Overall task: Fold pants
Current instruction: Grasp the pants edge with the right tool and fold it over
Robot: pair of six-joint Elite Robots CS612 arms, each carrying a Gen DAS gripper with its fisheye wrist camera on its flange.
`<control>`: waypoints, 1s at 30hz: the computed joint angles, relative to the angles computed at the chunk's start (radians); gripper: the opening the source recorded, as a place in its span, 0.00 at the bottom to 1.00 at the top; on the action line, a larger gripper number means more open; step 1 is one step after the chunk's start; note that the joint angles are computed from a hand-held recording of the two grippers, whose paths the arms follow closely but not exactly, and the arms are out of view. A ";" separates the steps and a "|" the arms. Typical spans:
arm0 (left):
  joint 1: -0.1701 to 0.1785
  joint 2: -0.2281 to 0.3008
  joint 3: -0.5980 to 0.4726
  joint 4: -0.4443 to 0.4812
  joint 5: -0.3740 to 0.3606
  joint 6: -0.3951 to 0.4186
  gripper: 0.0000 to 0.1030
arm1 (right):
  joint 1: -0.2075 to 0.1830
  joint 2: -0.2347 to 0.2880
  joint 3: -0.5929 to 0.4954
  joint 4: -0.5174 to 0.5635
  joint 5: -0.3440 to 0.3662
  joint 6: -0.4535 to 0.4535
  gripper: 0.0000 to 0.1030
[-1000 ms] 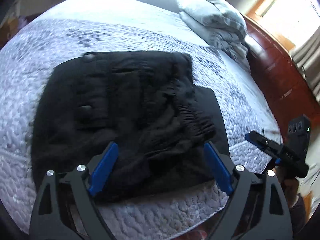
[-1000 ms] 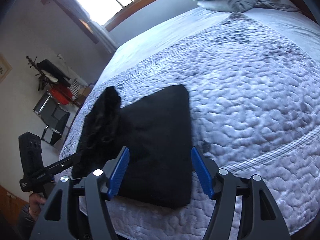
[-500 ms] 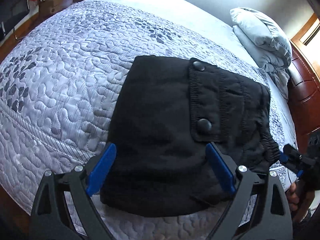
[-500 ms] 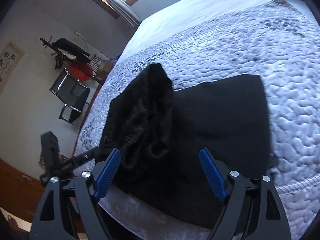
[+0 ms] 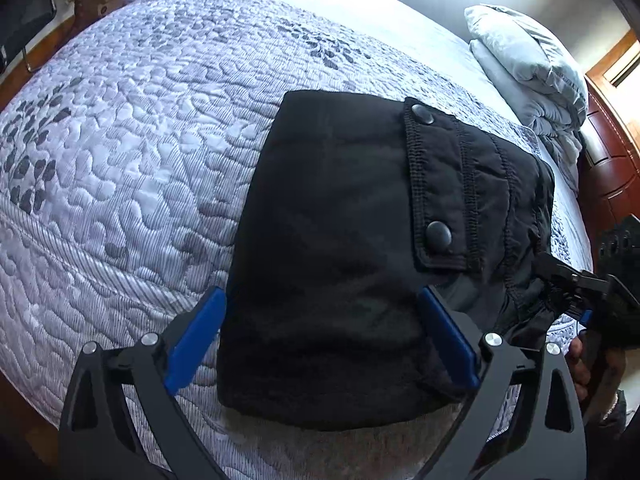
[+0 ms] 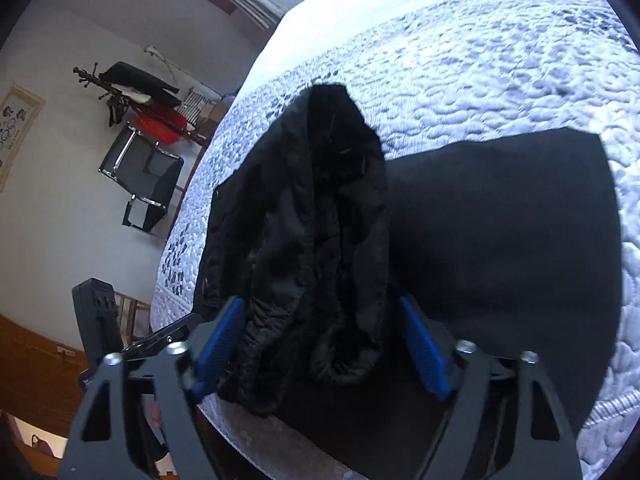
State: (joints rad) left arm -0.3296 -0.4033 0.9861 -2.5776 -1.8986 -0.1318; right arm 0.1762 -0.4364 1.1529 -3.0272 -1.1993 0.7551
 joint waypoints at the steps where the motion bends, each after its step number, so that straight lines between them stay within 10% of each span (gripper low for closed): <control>1: 0.002 0.000 0.001 0.002 -0.004 -0.005 0.94 | 0.000 0.005 -0.009 0.012 0.010 0.001 0.51; 9: 0.008 -0.008 0.018 0.013 -0.017 -0.030 0.95 | -0.005 -0.004 0.013 -0.089 0.058 -0.001 0.24; 16: 0.006 -0.027 0.043 0.004 -0.025 -0.035 0.95 | -0.023 -0.021 0.061 -0.234 0.145 0.071 0.21; 30: -0.022 -0.062 0.068 -0.051 -0.047 0.008 0.95 | -0.069 -0.133 0.274 -0.373 0.095 0.083 0.20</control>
